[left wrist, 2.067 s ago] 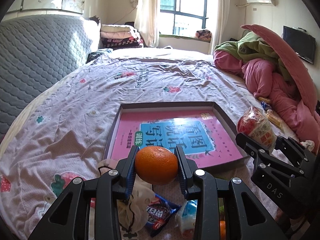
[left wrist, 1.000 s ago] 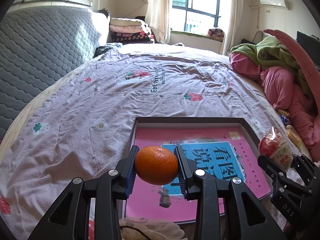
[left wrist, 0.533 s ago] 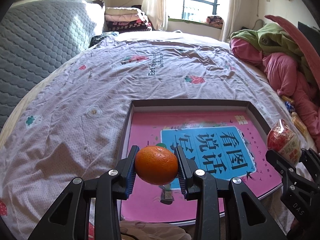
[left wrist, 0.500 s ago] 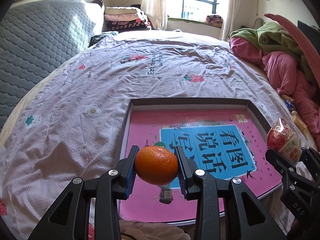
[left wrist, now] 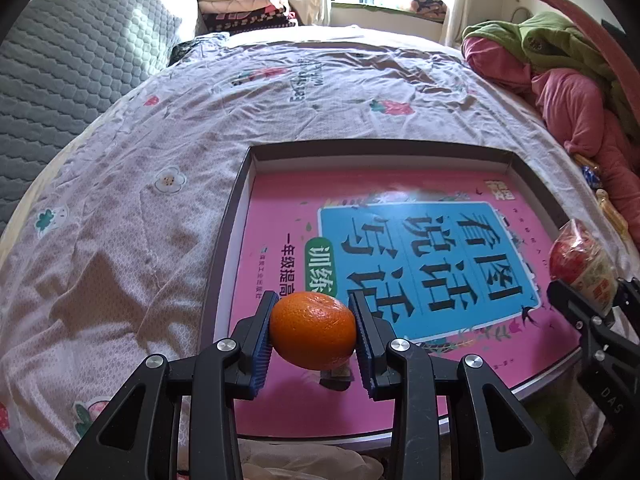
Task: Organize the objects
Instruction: 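Carry the white egg with the right tool while the left tool carries the orange over the tray, then open the right tool to drop the egg while the left tool releases the orange onto the book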
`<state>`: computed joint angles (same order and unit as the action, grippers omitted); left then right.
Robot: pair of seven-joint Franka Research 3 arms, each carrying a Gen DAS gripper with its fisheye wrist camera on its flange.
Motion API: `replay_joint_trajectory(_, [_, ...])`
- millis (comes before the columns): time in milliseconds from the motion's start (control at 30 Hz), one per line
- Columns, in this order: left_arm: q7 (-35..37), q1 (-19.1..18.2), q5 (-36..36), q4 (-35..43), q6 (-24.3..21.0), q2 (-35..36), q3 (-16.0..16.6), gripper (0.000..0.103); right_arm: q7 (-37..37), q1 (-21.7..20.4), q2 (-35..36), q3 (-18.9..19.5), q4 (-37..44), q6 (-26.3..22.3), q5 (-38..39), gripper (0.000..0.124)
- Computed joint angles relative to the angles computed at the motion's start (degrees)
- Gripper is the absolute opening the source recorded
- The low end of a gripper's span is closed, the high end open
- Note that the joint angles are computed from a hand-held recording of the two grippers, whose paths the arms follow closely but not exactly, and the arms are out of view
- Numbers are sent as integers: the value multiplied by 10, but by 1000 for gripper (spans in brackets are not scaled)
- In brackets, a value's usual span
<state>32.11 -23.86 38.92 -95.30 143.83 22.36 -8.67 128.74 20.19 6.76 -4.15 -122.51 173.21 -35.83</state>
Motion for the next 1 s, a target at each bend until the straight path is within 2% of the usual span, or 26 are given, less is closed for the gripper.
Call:
replay_joint_trajectory(333, [12,3,-14,4,-15,9,-2,37,42,-2,0,-3,5,-33,-38,50])
replay_joint_trajectory(867, [28,11,-39,-10,-2,-1,-7,38,61,-16,-4,11,4,-47,-52,50])
replay_joint_trajectory(1000, [25,12,-36,-26,13,-14,-6,40,67,-18,-8,14,0,-48,-58,53])
